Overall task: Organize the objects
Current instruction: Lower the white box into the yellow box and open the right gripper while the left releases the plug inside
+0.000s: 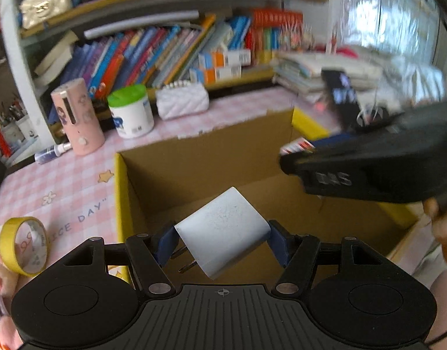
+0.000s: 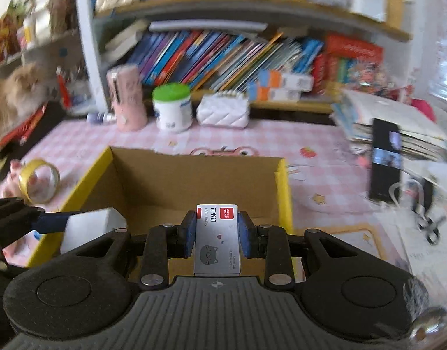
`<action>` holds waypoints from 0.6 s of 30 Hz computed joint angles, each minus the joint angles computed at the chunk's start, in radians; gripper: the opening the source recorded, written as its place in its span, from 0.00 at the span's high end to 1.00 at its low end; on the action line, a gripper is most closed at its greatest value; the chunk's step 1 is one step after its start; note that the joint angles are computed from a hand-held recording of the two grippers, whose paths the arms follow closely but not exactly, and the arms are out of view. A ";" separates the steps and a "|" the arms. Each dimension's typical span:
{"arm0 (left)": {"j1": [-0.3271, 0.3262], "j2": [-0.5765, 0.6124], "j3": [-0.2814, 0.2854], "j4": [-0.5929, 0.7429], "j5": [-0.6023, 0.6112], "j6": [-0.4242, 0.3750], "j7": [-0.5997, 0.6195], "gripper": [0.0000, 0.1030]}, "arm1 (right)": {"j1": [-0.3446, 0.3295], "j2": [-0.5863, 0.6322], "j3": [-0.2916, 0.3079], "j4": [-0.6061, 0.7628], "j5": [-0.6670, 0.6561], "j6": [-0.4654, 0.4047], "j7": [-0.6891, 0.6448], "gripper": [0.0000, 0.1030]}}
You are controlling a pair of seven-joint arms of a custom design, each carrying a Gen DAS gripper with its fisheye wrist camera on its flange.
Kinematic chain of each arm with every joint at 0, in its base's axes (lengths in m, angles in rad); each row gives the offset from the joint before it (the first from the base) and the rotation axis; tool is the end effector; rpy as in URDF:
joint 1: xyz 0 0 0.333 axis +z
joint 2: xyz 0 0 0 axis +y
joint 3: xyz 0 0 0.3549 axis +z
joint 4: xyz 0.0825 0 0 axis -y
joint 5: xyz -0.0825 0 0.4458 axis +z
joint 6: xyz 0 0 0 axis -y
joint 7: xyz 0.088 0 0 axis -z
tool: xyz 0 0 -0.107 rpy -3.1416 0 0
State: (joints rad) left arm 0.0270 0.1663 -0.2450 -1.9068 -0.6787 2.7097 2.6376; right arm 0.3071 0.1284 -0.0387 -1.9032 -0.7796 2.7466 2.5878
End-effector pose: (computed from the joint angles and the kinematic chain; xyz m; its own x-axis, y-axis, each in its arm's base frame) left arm 0.6904 -0.1216 0.4889 -0.6492 -0.7576 -0.0674 -0.5084 0.4982 -0.7024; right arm 0.6620 0.2125 0.5165 -0.1176 -0.9929 -0.0188 -0.6480 0.0911 -0.7561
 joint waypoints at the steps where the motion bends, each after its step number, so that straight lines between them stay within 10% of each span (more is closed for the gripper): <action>1: -0.012 0.009 0.007 0.002 0.043 0.010 -0.027 0.36 | -0.011 0.025 0.009 0.025 0.050 -0.002 -0.072 0.73; 10: -0.036 0.053 0.016 0.026 0.347 0.011 -0.244 0.36 | -0.052 0.212 0.058 0.234 0.441 -0.134 -0.668 0.73; 18: -0.027 0.059 0.003 0.032 0.414 0.006 -0.297 0.36 | -0.033 0.260 0.029 0.295 0.642 -0.236 -0.819 0.73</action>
State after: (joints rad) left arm -0.0003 0.2258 -0.2418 -1.8746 -0.2652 2.7154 2.3403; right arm 0.2745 0.3882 -0.0100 -1.6085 -0.1376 2.5110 1.7685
